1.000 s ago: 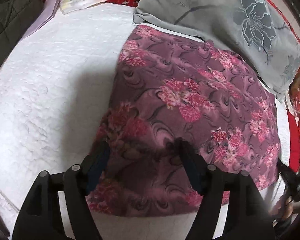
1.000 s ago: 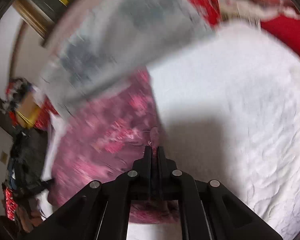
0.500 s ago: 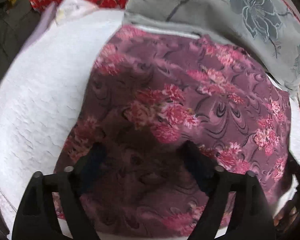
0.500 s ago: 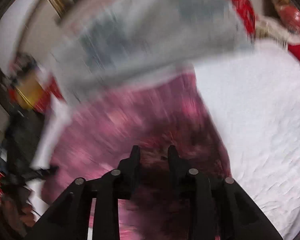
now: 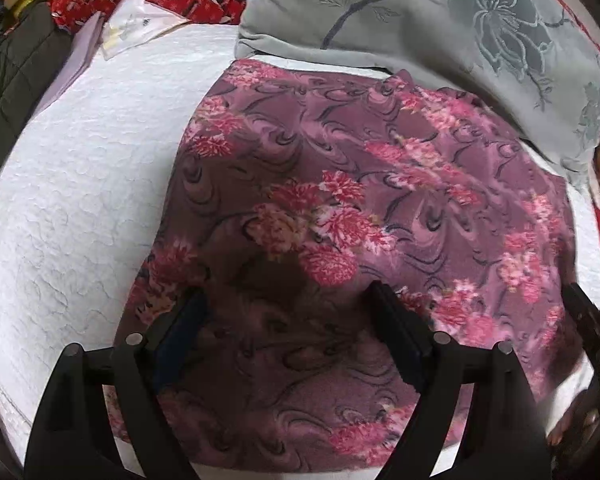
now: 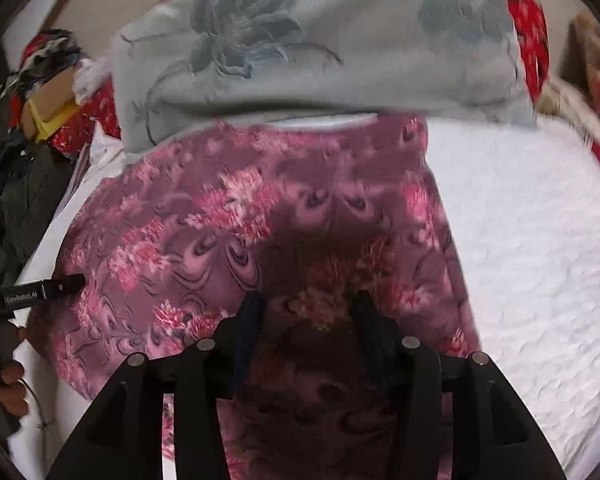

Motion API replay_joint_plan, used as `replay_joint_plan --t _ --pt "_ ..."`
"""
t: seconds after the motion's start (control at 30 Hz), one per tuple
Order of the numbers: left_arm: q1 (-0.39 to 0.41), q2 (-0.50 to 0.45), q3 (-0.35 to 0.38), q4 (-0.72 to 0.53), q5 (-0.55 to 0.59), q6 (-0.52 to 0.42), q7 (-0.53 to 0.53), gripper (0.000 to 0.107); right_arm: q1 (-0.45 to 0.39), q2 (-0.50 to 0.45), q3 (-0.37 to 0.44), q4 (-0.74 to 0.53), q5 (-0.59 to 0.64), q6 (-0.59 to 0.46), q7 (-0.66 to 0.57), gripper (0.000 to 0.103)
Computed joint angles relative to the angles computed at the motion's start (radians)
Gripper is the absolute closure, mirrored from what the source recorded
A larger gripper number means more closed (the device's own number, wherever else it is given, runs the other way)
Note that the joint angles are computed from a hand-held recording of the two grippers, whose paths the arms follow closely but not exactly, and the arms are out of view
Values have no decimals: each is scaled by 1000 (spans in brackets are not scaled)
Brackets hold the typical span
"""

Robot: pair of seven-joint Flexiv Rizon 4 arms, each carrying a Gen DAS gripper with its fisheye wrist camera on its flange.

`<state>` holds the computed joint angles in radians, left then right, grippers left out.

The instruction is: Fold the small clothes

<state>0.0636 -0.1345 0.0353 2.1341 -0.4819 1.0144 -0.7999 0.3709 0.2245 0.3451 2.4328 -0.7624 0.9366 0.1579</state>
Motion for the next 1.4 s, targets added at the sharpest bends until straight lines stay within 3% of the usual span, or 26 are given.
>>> replay_joint_plan --t 0.13,0.3,0.37,0.4,0.47,0.57,0.63,0.7,0.8,0.83,0.9,1.0,1.07,1.1,1.17,1.2,1.3,1.4 --pt "14 -21 -16 -67 -81 -21 36 22 -55 34 -16 -16 -106 8 67 54" --pt "18 -141 -11 -216 -2 -64 -107 22 -146 13 -58 -22 -193 67 132 54" --pt "15 -189 3 -258 69 -96 -180 21 -154 -32 -83 -16 -161 101 134 54" --pt "28 -213 -8 -274 87 -112 -200 13 -132 -64 -96 -23 -74 88 81 54" --pt "33 -207 -22 -251 60 -66 -169 12 -131 -89 -106 -19 -97 86 90 53" --pt "66 -177 -45 -251 21 -141 -96 12 -113 -72 -96 -40 -52 40 54 54" --pt "86 -134 -61 -201 -73 -130 -8 12 -140 -23 -81 -9 -185 79 167 53" --pt "83 -106 -58 -148 -137 -88 60 12 -143 -4 -68 7 -225 89 210 52" --pt "54 -134 -13 -171 -6 -121 -11 11 -94 -52 -87 13 -76 98 93 44" --pt "64 -131 -14 -171 -19 -147 -4 12 -103 -46 -73 10 -90 80 107 44" --pt "84 -108 -14 -166 -58 -179 18 12 -68 -40 -45 -45 6 -43 77 44" --pt "106 -78 -1 -147 -110 -191 62 12 -49 -18 -16 -70 -113 -56 132 44" --pt "113 -81 18 -145 -78 -226 58 12 -17 -42 6 -94 -182 -64 129 42" --pt "112 -92 27 -150 -38 -243 44 12 3 -68 2 -103 -169 -55 101 39" --pt "116 -76 25 -113 -45 -210 98 12 60 -139 -5 -136 -6 -80 -13 38" --pt "116 -63 30 -111 -33 -213 104 12 83 -164 0 -164 24 -152 -33 37" --pt "149 -46 38 -139 -85 -304 149 12 138 -177 4 -231 3 -285 -14 36" --pt "163 -75 54 -195 -57 -302 103 12 163 -187 -7 -240 -107 -172 42 36"
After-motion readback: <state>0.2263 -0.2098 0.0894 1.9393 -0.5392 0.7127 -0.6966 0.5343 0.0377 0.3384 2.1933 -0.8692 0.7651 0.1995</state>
